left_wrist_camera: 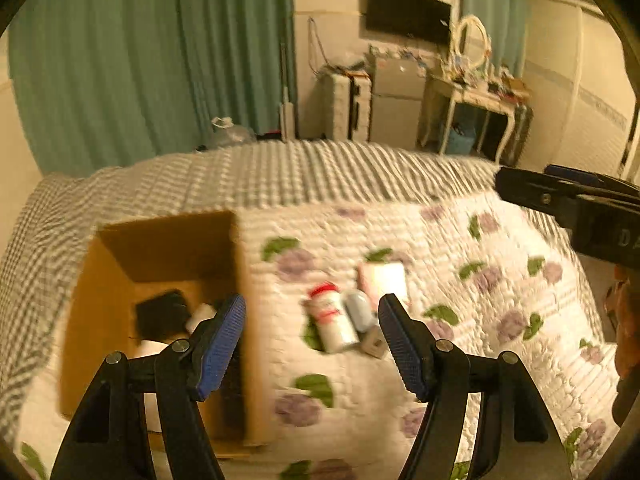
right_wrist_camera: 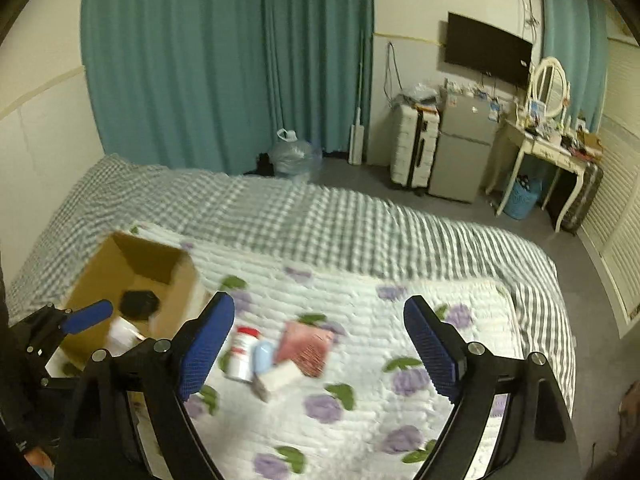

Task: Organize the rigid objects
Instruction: 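Grasp the larger white charger with the left tool while the right tool grasps the pink card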

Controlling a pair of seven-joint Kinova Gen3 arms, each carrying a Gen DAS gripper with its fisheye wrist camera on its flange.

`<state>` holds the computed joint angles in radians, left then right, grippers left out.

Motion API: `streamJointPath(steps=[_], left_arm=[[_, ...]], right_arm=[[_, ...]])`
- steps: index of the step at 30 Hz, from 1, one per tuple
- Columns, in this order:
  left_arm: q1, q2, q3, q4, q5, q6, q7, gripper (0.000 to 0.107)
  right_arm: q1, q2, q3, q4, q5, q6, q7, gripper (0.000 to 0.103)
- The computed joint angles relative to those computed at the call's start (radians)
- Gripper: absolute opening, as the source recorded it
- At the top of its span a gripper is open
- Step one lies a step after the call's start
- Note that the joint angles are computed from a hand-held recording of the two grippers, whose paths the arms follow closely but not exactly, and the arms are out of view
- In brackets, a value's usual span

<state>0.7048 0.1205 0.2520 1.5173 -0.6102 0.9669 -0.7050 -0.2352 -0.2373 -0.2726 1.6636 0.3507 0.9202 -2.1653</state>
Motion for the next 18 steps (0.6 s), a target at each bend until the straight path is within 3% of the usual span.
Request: streamJointPath(steps=[6,12,18], left_arm=[[0.084,0.151,-0.019,-0.042,-0.025,0.011,0.007,0.072],[0.132,0.262,-0.088,-0.079,0.004,-0.031,-0.007,0.072],[0.197,0.278,-0.119,-0.063,-0.005,-0.062,-0.013,0.067]], right_arm=[[0.014,0.004,0.130,0.181,-0.117,-0.146,0.134,0.087],[0.045,0.052,0.203,0.226,-0.248,-0.171,0.282,0.087],[0.084,0.063,0.252,0.244,-0.376,-0.189,0.393,0.087]])
